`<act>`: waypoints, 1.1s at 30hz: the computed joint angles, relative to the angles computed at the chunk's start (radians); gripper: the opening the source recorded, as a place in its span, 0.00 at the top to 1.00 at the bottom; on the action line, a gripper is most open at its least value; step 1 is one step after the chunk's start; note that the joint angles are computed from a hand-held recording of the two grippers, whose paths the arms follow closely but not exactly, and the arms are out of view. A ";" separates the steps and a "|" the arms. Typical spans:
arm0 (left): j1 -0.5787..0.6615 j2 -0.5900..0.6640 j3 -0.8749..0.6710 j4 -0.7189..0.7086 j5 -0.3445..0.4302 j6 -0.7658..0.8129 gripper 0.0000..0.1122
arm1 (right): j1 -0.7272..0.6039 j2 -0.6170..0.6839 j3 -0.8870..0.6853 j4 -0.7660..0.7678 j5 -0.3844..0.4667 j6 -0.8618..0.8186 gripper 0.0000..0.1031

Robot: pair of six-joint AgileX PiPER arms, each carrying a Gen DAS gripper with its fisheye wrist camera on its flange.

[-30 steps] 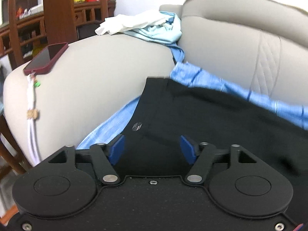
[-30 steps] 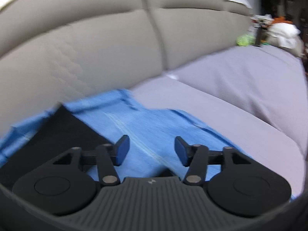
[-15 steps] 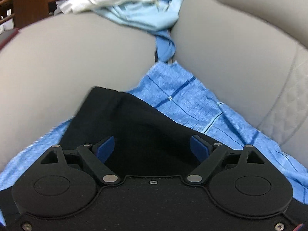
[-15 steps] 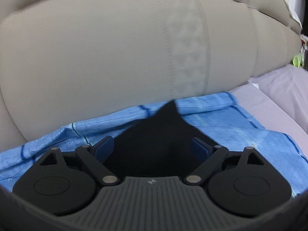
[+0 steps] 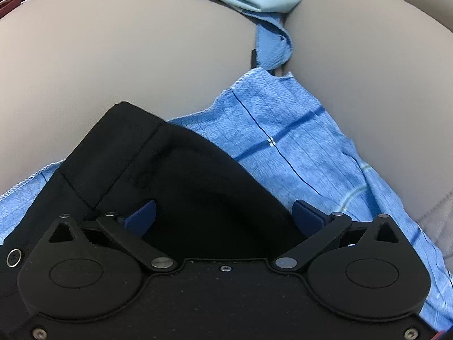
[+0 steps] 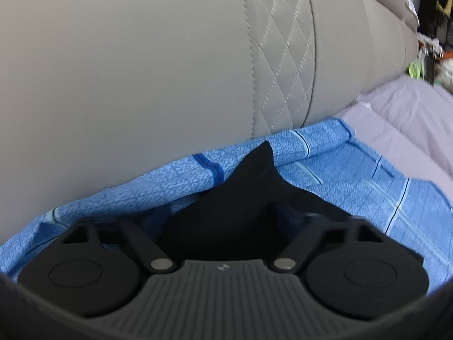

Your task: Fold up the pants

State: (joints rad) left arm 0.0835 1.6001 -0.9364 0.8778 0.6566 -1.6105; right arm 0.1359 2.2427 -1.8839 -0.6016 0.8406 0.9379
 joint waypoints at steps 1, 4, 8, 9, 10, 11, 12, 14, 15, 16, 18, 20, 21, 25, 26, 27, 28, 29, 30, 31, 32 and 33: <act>0.001 0.013 -0.019 -0.012 0.015 0.015 0.09 | 0.004 -0.002 0.010 -0.028 0.001 0.026 0.52; 0.015 0.084 -0.128 -0.104 0.086 0.136 0.09 | -0.005 -0.010 0.018 -0.019 0.000 0.016 0.84; 0.041 0.141 -0.222 -0.190 0.142 0.248 0.13 | -0.037 -0.073 0.092 0.021 -0.061 0.021 0.96; 0.036 0.142 -0.225 -0.180 0.155 0.240 0.20 | -0.041 -0.102 0.129 0.009 -0.085 0.029 0.96; 0.023 0.132 -0.217 -0.149 0.170 0.204 0.45 | -0.046 -0.119 0.152 0.003 -0.105 0.028 0.96; 0.015 0.118 -0.208 -0.137 0.179 0.190 0.64 | -0.050 -0.145 0.183 -0.006 -0.125 0.031 0.96; 0.019 0.089 -0.186 -0.152 0.150 0.213 0.71 | -0.057 -0.179 0.222 -0.015 -0.146 0.041 0.96; 0.014 0.036 -0.145 -0.151 0.112 0.230 0.88 | -0.069 -0.234 0.276 -0.011 -0.178 0.049 0.96; 0.001 0.009 -0.127 -0.136 0.113 0.225 0.91 | -0.080 -0.274 0.314 -0.012 -0.201 0.059 0.96; -0.008 -0.008 -0.121 -0.127 0.125 0.222 0.96 | -0.090 -0.299 0.339 -0.010 -0.218 0.058 0.96; -0.031 -0.064 -0.103 -0.130 0.166 0.219 0.96 | -0.116 -0.381 0.412 0.010 -0.263 0.037 0.96; -0.040 -0.136 -0.070 -0.147 0.169 0.237 0.96 | -0.147 -0.462 0.484 0.037 -0.311 -0.003 0.96; -0.041 -0.180 -0.050 -0.160 0.167 0.254 0.96 | -0.160 -0.510 0.524 0.042 -0.326 -0.020 0.96; -0.054 -0.364 0.031 -0.212 0.190 0.340 0.96 | -0.243 -0.697 0.690 0.167 -0.390 -0.159 0.96; -0.070 -0.423 0.058 -0.217 0.213 0.352 0.96 | -0.263 -0.733 0.723 0.198 -0.395 -0.194 0.96; -0.083 -0.481 0.085 -0.224 0.233 0.370 0.96 | -0.290 -0.781 0.771 0.238 -0.400 -0.245 0.96; -0.086 -0.525 0.104 -0.235 0.245 0.396 0.96 | -0.318 -0.828 0.819 0.274 -0.406 -0.291 0.96; -0.086 -0.583 0.124 -0.256 0.263 0.433 0.97 | -0.351 -0.873 0.870 0.322 -0.417 -0.350 0.96; -0.078 -0.634 0.142 -0.281 0.272 0.470 0.97 | -0.385 -0.912 0.914 0.381 -0.425 -0.419 0.96; -0.078 -0.699 0.165 -0.304 0.297 0.509 0.97 | -0.421 -0.960 0.966 0.435 -0.428 -0.484 0.96; -0.092 -0.747 0.181 -0.312 0.330 0.521 0.97 | -0.444 -0.998 1.007 0.449 -0.428 -0.509 0.96; -0.112 -0.794 0.196 -0.313 0.369 0.527 0.97 | -0.465 -1.046 1.063 0.424 -0.424 -0.501 0.96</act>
State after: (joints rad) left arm -0.0287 0.8065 -0.7404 0.5646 1.0253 -1.0838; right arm -0.3293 1.1967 -0.8205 -0.1778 0.4163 0.4368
